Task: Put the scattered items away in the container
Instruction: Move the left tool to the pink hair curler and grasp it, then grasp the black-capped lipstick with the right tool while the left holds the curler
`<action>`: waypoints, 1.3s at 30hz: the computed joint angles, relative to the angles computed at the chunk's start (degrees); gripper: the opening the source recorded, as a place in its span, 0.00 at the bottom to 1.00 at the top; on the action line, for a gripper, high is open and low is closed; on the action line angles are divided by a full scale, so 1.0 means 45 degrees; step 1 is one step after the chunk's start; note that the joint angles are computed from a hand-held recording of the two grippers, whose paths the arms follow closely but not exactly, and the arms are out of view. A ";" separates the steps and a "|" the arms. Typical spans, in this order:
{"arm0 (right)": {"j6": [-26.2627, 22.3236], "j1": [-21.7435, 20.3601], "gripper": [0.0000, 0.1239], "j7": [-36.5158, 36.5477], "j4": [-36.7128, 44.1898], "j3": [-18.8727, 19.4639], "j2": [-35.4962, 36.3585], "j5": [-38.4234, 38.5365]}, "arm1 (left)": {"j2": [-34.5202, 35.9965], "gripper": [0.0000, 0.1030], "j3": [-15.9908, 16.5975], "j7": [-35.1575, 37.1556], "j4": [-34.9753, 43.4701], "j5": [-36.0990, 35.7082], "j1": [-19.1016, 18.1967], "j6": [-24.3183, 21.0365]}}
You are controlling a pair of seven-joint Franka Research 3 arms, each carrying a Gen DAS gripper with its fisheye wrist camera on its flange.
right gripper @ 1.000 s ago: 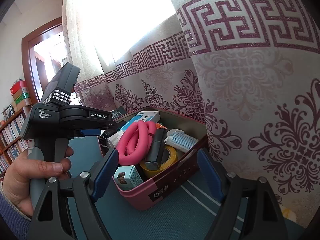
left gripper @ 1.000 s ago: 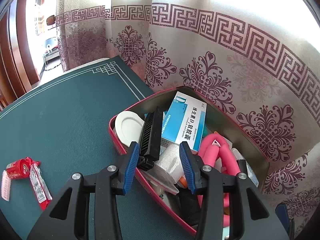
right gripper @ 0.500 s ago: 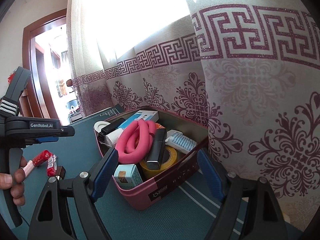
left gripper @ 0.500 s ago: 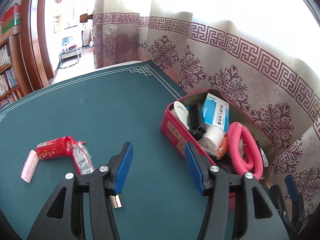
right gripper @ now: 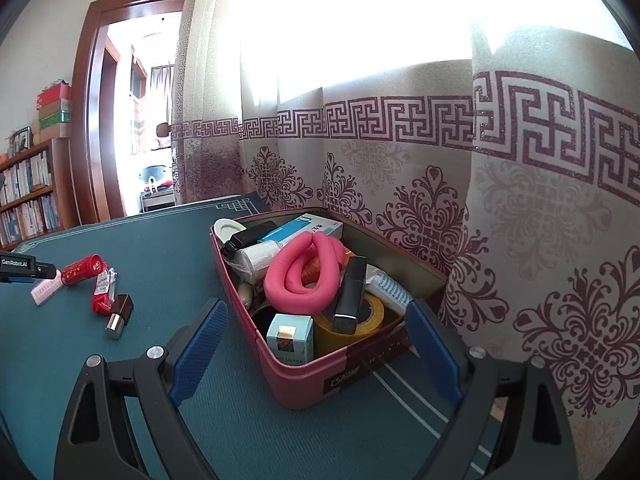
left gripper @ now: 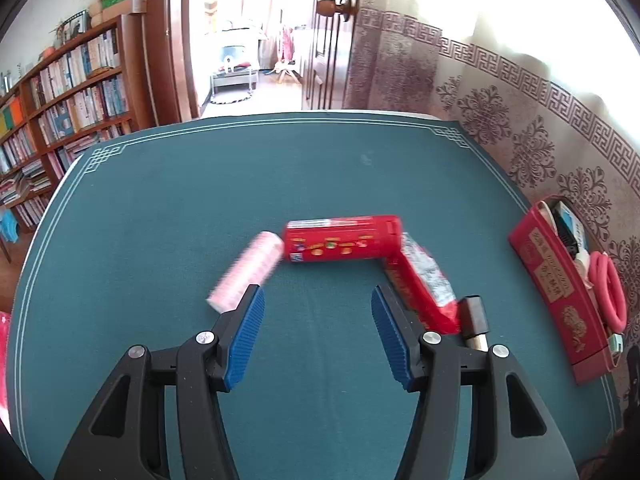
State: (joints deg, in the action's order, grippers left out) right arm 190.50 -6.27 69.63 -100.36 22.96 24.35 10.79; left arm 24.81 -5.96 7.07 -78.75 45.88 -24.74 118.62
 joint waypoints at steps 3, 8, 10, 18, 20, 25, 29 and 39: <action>-0.0208 0.0303 0.75 0.0017 0.0030 -0.0339 -0.0067 0.0125 | -0.0522 0.58 0.0060 -0.0041 -0.0836 0.0061 0.0214 -0.0170; -0.0542 0.0415 0.75 -0.0476 -0.0037 -0.0360 -0.0185 0.0273 | -0.0418 0.58 -0.0007 0.0650 -0.0933 0.0091 0.0568 -0.0569; -0.0613 0.0528 0.75 -0.0745 -0.0066 -0.0427 -0.0234 0.0379 | -0.0228 0.58 -0.0036 0.0986 -0.0757 -0.0057 0.0681 -0.0576; -0.0942 -0.0269 0.75 -0.2306 -0.0425 0.0836 -0.0490 0.0863 | -0.0028 0.58 0.0003 0.1289 -0.0834 -0.0361 0.0940 0.0609; -0.1170 -0.0772 0.75 -0.2903 -0.0479 0.1582 -0.0494 0.1072 | 0.0114 0.58 0.0039 0.1397 -0.0689 -0.0479 0.0935 0.0654; -0.2496 -0.1837 0.75 -0.4278 -0.0211 0.3269 -0.0335 0.1998 | 0.0068 0.56 0.0183 0.0981 -0.0996 -0.0463 0.0923 0.1160; -0.4544 -0.1819 0.75 -0.4799 0.0711 0.3593 0.0015 0.2804 | -0.0105 0.28 0.0172 0.0713 -0.1272 -0.0495 0.0898 0.1059; -0.8832 0.1428 0.50 -0.3210 0.4566 0.0876 0.1782 0.2408 | -0.0803 0.28 0.0021 -0.0379 -0.1969 0.0210 0.0825 0.1695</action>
State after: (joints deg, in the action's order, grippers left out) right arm 150.76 0.16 55.18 -79.81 26.90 32.37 21.63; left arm 21.20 -5.86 5.36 -87.62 46.83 -21.03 126.24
